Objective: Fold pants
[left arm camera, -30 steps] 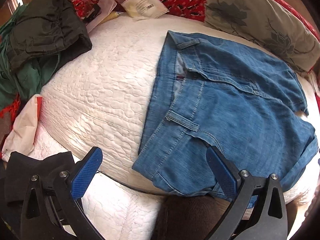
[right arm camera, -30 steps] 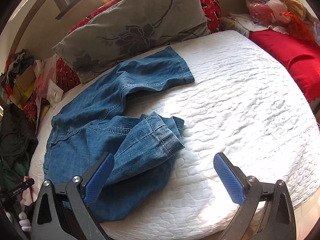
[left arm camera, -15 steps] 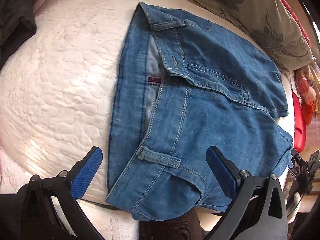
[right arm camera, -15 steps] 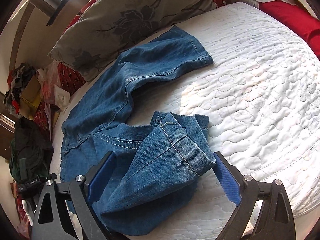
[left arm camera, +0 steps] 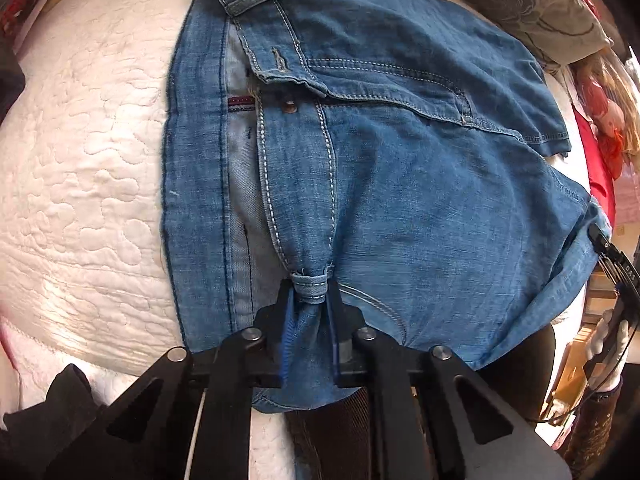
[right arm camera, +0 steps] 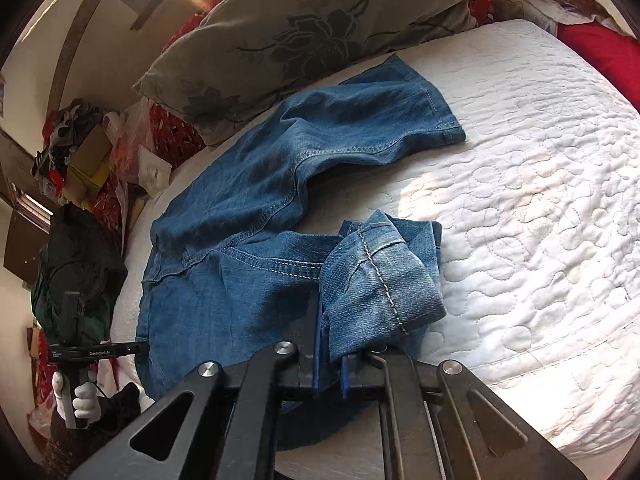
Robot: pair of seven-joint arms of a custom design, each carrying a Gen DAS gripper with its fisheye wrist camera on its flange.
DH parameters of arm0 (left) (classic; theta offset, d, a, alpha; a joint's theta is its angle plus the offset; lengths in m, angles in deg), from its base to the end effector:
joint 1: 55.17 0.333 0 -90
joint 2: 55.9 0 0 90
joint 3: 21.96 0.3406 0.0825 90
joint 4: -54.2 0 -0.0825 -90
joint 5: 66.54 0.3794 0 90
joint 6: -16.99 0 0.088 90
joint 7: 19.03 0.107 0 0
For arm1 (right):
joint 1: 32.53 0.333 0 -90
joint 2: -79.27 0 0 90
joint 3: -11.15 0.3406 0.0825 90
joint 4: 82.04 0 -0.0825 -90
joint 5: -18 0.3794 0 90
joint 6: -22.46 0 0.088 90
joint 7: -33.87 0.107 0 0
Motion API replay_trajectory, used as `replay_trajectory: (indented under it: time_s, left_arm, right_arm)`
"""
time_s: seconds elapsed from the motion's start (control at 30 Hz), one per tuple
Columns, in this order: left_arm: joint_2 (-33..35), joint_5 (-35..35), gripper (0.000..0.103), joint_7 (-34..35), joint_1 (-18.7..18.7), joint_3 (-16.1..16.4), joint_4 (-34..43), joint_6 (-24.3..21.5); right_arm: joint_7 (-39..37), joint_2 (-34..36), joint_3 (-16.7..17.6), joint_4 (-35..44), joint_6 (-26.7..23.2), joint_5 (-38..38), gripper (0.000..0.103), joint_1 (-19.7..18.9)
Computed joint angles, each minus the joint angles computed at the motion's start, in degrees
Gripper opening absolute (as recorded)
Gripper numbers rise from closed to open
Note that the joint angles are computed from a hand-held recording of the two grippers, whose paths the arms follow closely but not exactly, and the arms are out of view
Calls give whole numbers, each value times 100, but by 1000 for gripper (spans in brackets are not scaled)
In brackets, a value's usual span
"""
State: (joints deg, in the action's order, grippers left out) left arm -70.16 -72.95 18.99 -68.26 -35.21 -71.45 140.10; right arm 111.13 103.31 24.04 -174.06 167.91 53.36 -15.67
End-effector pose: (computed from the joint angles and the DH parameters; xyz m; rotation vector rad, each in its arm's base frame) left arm 0.4325 -0.2281 0.5315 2.6698 -1.5827 0.3157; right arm 0.6395 0.3274 0.4715 -1.9211 1.4580 0.1939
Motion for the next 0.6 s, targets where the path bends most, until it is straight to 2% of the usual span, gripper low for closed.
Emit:
replay_trajectory:
  time_s: [0.07, 0.13, 0.23, 0.3, 0.33, 0.4, 0.47, 0.53, 0.6]
  left_arm:
    - [-39, 177, 12, -192, 27, -63, 19, -106]
    - [120, 207, 12, -266, 28, -65, 81, -276]
    - [231, 14, 12, -392, 23, -14, 6, -154]
    - [213, 67, 12, -534, 18, -45, 23, -127]
    - [193, 75, 12, -565, 9, -49, 24, -150]
    - [41, 10, 12, -554, -37, -47, -103, -199]
    - [-93, -75, 12, -490, -60, -21, -211, -74]
    - [-334, -210, 12, -472, -51, 34, -429, 217]
    - [-551, -473, 12, -398, -39, 143, -685, 584]
  right_arm:
    - [-271, -304, 42, -351, 232, 338, 6, -211]
    - [-206, -483, -117, -672, 274, 371, 6, -293]
    - [354, -526, -415, -1036, -63, 80, 6, -352]
    - [315, -615, -390, -1346, -171, 292, 7, -490]
    - [304, -665, -398, -1471, -196, 323, 14, -511]
    - [397, -748, -429, -1607, -323, 436, 15, -562]
    - [498, -880, -475, -1714, -146, 558, 26, -560]
    - [760, -1032, -584, -1831, 484, 239, 48, -393]
    - [647, -1043, -540, -1758, 919, 188, 58, -375]
